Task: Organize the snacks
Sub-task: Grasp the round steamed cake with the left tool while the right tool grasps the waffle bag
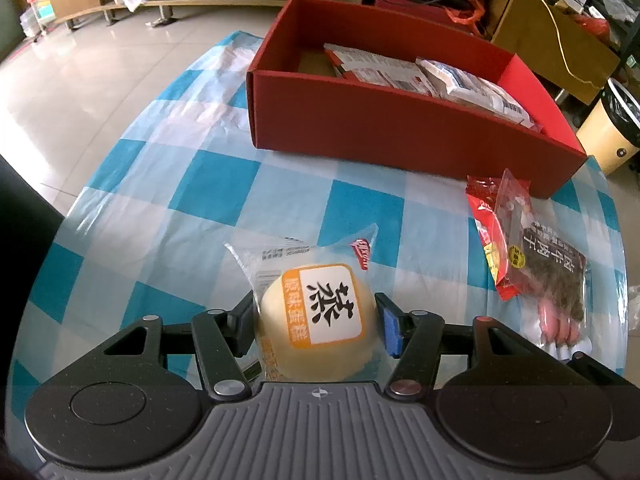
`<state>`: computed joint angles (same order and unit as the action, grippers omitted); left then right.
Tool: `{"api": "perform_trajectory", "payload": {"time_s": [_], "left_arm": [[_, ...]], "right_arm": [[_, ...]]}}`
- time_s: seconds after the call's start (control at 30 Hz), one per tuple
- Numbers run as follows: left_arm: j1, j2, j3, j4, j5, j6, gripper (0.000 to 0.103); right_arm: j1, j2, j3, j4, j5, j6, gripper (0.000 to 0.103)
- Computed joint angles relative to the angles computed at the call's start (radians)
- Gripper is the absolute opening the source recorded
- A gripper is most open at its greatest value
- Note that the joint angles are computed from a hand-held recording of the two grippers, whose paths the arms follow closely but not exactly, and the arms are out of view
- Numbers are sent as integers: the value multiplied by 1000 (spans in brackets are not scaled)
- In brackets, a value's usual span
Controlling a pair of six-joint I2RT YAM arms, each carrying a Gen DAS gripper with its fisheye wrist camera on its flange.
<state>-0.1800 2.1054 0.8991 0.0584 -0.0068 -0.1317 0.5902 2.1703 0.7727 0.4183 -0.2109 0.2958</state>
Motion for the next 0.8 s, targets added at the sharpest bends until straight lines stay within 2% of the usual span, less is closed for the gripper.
{"api": "perform_trajectory", "payload": {"time_s": [0.13,0.23,0.27,0.33,0.4,0.5,0.8], "left_arm": [[-2,23,9,0,-1,5,70],[-11,43,17,1,-13,8,72],[-17,46,16,6,-22,11,72],[-23,49,17,11,-36,18,73],[-20,54,22,9,-33,19,72],[-20,47,21,6,-32,18,67],[-18,4,-11,2,0,17,66]], "right_arm": [[-12,-4,-4,0,-22,-23,103],[6,-15,-8,-7,20,-31,100],[17,-19,-5,-21,46,-39,94],[26,-27,-2,-36,72,-39,90],[23,-35,-8,-38,86,-35,80],[10,-47,-19,-38,83,-20,78],[-27,-160,-131,1,112,28,75]]}}
